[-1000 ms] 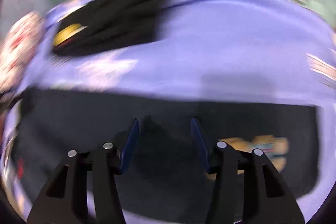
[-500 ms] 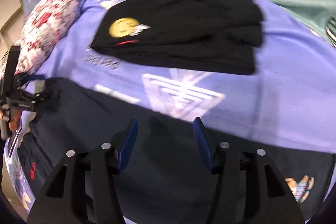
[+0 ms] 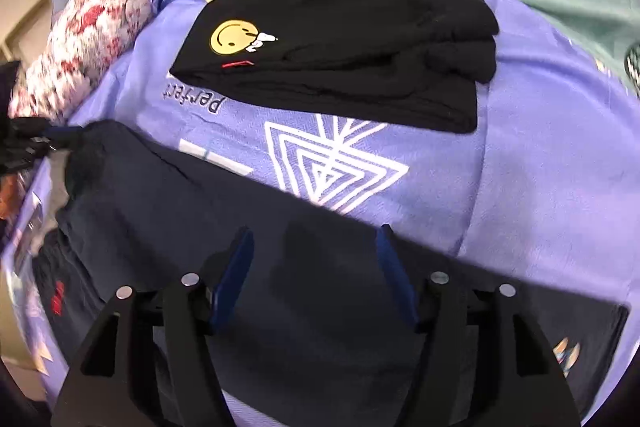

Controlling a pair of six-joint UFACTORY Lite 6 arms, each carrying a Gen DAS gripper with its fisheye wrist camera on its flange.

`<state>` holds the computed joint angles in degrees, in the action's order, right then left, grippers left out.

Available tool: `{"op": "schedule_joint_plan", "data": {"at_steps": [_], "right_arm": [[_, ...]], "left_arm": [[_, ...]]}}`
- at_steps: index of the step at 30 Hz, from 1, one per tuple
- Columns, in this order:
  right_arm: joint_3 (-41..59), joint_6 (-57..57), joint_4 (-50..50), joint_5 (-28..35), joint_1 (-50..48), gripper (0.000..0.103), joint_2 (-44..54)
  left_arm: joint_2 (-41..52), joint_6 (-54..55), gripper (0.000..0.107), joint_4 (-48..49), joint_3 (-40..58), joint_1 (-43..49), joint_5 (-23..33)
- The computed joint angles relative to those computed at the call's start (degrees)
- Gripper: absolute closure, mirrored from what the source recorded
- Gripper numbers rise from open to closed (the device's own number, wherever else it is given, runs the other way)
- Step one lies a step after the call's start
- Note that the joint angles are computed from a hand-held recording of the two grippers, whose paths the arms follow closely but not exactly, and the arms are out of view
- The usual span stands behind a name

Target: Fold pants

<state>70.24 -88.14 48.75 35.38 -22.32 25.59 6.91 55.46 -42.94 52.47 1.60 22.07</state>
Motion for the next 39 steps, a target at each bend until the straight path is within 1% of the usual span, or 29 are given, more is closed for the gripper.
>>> {"op": "schedule_joint_plan", "data": {"at_steps": [1, 2, 3, 6, 7, 9, 11, 13, 14, 15, 16, 17, 18, 20, 21, 24, 25, 27, 29, 31, 32, 34, 35, 36, 37, 38, 39], "right_arm": [[0.81, 0.10, -1.98, -0.94, 0.92, 0.038, 0.62], [1.80, 0.75, -4.10, -0.78, 1.47, 0.038, 1.48], [2.78, 1.65, -7.21, -0.93, 2.53, 0.038, 2.47], [1.92, -0.90, -8.91, -5.24, 4.90, 0.038, 2.77], [2.50, -1.36, -9.65, -5.69, 5.72, 0.038, 3.49], [5.48, -1.31, -10.75, -2.95, 6.19, 0.038, 5.56], [7.35, -0.56, -12.51, -1.67, 6.59, 0.038, 6.78], [8.93, 1.97, -15.55, -0.13, 7.02, 0.043, 7.29], [9.21, 2.02, -16.19, 1.29, 6.94, 0.058, 7.07], [9.59, 2.17, -16.59, 2.77, 6.73, 0.070, 7.03], [10.08, 3.00, -17.40, 4.48, 6.31, 0.090, 7.10], [8.88, 2.16, -17.18, 4.06, 6.11, 0.096, 6.11], [7.73, 1.22, -16.66, 3.82, 5.76, 0.098, 5.22], [7.22, -0.67, -13.64, 6.17, 3.42, 0.098, 3.77], [6.75, -2.45, -11.75, 8.43, 1.71, 0.098, 2.19], [5.04, -6.47, -8.57, 16.93, -4.07, 0.098, -2.86], [4.05, -8.53, -7.93, 22.04, -7.30, 0.098, -5.74], [1.54, -12.24, -7.65, 29.35, -12.89, 0.098, -10.62], [-2.43, -18.03, -9.03, 38.43, -21.15, 0.098, -16.87], [-6.51, -23.41, -13.25, 45.23, -28.21, 0.098, -21.43], [-9.59, -24.66, -13.85, 46.75, -30.13, 0.098, -23.57], [-17.30, -29.79, -19.03, 47.89, -35.22, 0.098, -27.93], [-21.67, -32.62, -22.09, 46.93, -37.84, 0.098, -29.58], [-25.81, -34.70, -25.07, 44.64, -39.71, 0.098, -30.36], [-29.90, -35.35, -26.11, 41.66, -39.59, 0.098, -32.09], [-34.15, -36.62, -27.44, 36.87, -40.38, 0.098, -32.59], [-36.00, -36.79, -28.21, 34.01, -40.72, 0.098, -32.08]], "left_arm": [[-2.05, 1.44, 0.091, -1.77, -1.93, 0.13, 0.38], [-3.77, 3.22, 0.095, -3.67, -2.93, 0.70, 1.38], [-5.92, 4.44, 0.096, -4.98, -4.59, 1.18, 1.57], [-10.38, 7.42, 0.096, -8.63, -6.99, 3.53, 5.33], [-11.15, 6.93, 0.096, -8.58, -7.32, 2.99, 5.12], [-11.97, 5.32, 0.096, -6.82, -8.42, 1.46, 3.53], [-10.66, 4.49, 0.096, -5.27, -7.95, 0.84, 2.92], [-9.49, 2.19, 0.096, -3.32, -7.42, 0.03, 1.43], [-9.04, 2.14, 0.096, -3.53, -7.15, 0.11, 1.45], [-8.67, 2.50, 0.096, -4.30, -6.77, 0.50, 1.81], [-8.57, 2.91, 0.096, -4.98, -6.62, 0.87, 2.09], [-8.69, 3.19, 0.096, -5.32, -6.62, 1.12, 2.06], [-9.09, 3.39, 0.096, -5.56, -6.84, 1.36, 1.71], [-9.75, 2.21, 0.097, -4.71, -6.99, 1.89, 1.75], [-10.26, 1.22, 0.097, -3.94, -7.04, 2.12, 2.06], [-14.18, -1.85, 0.099, -0.56, -7.96, 3.14, 3.68], [-16.58, -2.73, 0.099, 0.73, -8.55, 3.83, 5.08], [-22.13, -3.41, 0.102, 2.49, -10.13, 5.45, 8.31], [-29.76, -2.96, 0.103, 3.66, -12.58, 7.90, 12.28], [-39.55, -0.73, 0.103, 4.03, -15.70, 13.06, 19.38], [-44.11, 0.76, 0.103, 3.85, -17.25, 16.43, 23.30], [-50.16, 3.47, 0.103, 2.89, -19.76, 22.46, 29.62], [-52.42, 5.01, 0.102, 2.26, -21.03, 25.89, 32.90], [-54.21, 5.62, 0.102, 1.97, -22.65, 28.79, 35.65], [-55.39, 4.09, 0.097, 3.11, -24.35, 29.30, 36.01], [-56.01, 0.92, 0.088, 5.32, -26.08, 27.41, 34.30], [-56.05, -1.45, 0.084, 6.73, -27.15, 25.66, 32.93]]}}
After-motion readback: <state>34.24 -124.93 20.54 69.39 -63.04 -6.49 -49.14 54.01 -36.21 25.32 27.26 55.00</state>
